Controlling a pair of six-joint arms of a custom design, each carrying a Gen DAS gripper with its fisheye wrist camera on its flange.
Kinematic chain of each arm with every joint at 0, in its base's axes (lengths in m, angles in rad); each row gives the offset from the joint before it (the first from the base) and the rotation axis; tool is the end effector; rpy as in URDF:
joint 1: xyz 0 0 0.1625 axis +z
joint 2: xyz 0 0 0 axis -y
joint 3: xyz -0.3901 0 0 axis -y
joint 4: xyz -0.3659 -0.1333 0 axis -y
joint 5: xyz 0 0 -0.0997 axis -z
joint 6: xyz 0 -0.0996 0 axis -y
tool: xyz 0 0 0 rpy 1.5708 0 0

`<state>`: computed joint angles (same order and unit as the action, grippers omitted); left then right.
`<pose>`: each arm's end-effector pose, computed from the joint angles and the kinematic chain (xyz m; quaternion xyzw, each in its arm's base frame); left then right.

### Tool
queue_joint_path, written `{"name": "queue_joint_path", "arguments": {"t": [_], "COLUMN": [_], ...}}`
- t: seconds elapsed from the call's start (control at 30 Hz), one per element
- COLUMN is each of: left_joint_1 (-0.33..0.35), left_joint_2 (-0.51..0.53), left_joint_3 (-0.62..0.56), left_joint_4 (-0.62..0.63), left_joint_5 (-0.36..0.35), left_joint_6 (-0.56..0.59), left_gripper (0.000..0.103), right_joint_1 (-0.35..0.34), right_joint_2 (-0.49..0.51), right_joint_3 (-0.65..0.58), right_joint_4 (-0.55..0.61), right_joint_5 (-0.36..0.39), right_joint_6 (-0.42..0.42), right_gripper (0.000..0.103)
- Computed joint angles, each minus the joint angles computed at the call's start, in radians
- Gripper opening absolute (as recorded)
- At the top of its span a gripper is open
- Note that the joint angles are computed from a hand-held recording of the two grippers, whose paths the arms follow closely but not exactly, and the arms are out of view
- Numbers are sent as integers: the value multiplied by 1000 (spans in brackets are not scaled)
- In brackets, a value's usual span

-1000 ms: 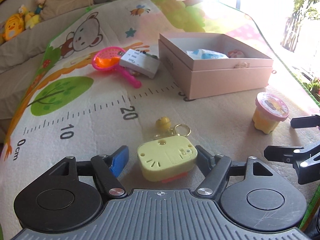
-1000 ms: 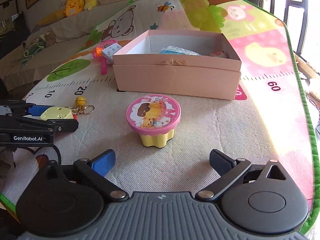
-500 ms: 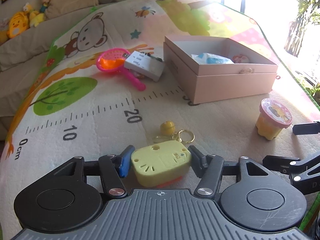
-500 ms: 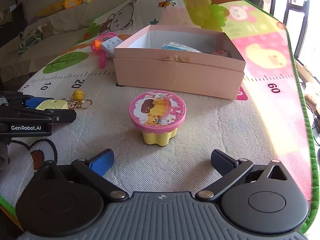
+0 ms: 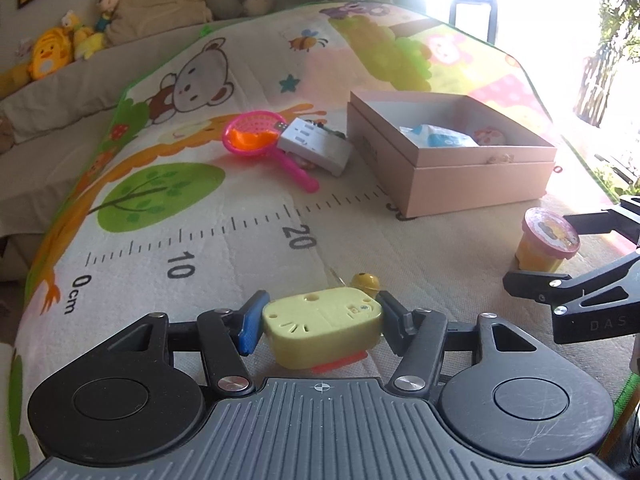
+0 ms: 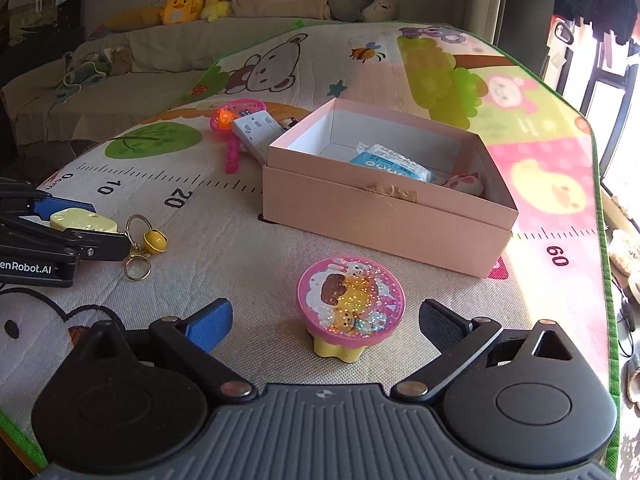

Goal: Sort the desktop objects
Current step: 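Carry the keychain and pink container into the pink box and release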

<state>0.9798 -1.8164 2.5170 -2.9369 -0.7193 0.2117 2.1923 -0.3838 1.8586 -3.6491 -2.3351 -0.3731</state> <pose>0.0036 -0.3683 0.3149 0.2121 0.8451 -0.3657 0.3273 0.3549 -0.3850 -0.0583 0.3252 -0.8315 0.3177 0.3192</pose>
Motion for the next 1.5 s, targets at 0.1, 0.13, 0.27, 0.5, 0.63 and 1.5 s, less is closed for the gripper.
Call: {"name": "queue_joint_path", "arguments": {"t": [0.1,0.13,0.27,0.5,0.63,1.5], "left_joint_1": [-15,-23,-60,-119,-93,228], "left_joint_2": [-3,-8,-31,-6,186,405], "left_joint_3": [1,4,10,-85,-213,-315], "left_joint_4": [14,21,51,9,-168,-349], "left_joint_5": [10,17,38,-47,-145,-148], "left_joint_6": [-3,-6,-6,96,247,217], "left_gripper": [64,63,63,63,63,99], "right_joint_1": [-10,-13,-16,26,18,-123], "right_joint_2": [4,-2,-56,-214,-278,18], "right_joint_3": [-19,-19,19,83,54,-587], "right_joint_4": [15,27,77,-21,-71,451], "right_joint_5": [-7,-7,19,89,113,89], "right_joint_6": [5,11,50,-27,-67,34], "right_gripper": [86,75,56,56,56,66]}}
